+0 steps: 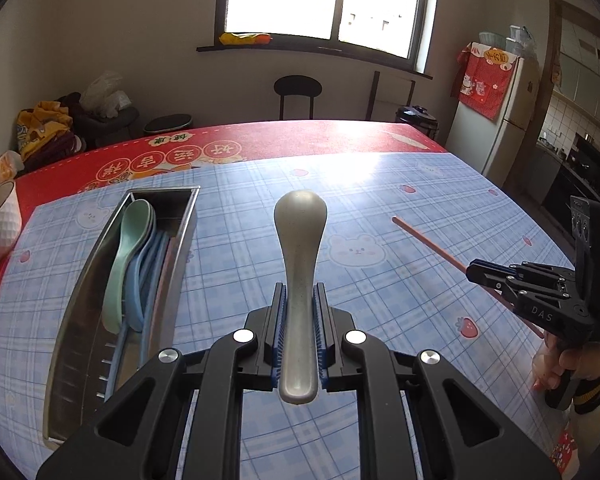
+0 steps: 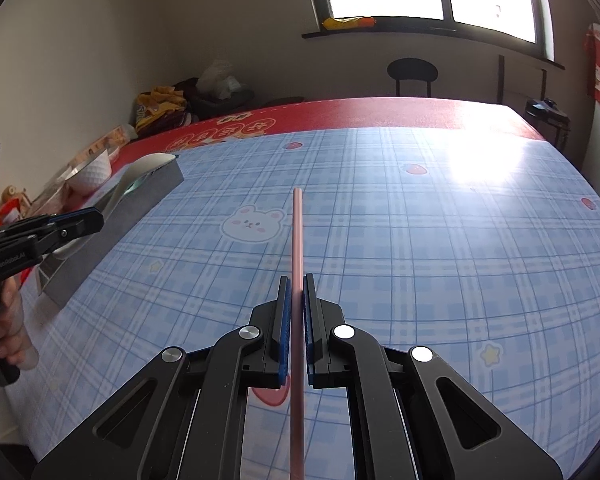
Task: Organize utensils
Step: 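Carry the white spoon into the steel tray and open the left gripper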
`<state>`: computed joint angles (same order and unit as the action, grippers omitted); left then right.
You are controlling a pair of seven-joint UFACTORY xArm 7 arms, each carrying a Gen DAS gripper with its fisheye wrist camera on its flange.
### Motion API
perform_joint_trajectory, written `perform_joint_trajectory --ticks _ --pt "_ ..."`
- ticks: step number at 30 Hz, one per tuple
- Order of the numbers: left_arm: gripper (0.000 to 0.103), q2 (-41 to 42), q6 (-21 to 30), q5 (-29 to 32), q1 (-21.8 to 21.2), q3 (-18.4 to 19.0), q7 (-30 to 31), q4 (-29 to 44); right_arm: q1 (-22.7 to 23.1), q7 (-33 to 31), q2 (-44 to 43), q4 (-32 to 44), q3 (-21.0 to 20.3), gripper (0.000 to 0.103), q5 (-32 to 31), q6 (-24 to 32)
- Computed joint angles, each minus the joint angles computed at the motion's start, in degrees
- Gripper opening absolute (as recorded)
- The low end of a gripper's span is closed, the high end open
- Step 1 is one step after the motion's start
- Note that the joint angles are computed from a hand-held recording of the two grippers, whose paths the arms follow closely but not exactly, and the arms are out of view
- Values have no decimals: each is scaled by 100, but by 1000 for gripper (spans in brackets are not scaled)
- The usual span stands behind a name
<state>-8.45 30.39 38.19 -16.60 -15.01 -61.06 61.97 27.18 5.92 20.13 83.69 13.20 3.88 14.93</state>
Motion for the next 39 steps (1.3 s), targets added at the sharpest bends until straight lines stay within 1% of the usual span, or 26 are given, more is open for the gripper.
perform_joint_trajectory --ticks 4,7,11,14,17,21,28,34,39 --pt "13 -580 -35 -246 165 122 125 -499 -31 -14 -43 -50 33 6 73 -66" --pt "13 -977 -1 -470 403 155 324 -806 94 171 -19 -7 -114 6 -98 -34" --pt "13 -1239 140 -679 736 154 642 -943 184 347 49 99 -210 6 -298 50" --pt "13 -1150 197 -892 872 186 958 -852 229 470 76 149 -262 6 -419 105" --pt "13 -935 240 -1026 962 209 1149 -710 203 522 62 116 -242 6 -439 82" --pt "13 -595 381 -916 1054 203 1153 -479 176 579 96 158 -221 6 -421 124" --pt "13 -196 517 -908 941 422 1241 -216 194 640 114 188 -244 6 -483 186" --pt "14 -379 196 -1219 878 586 1479 -400 270 840 90 157 -346 6 -633 156" --pt "15 -875 -288 -1446 972 551 1534 -933 379 1068 119 262 -458 6 -860 316"
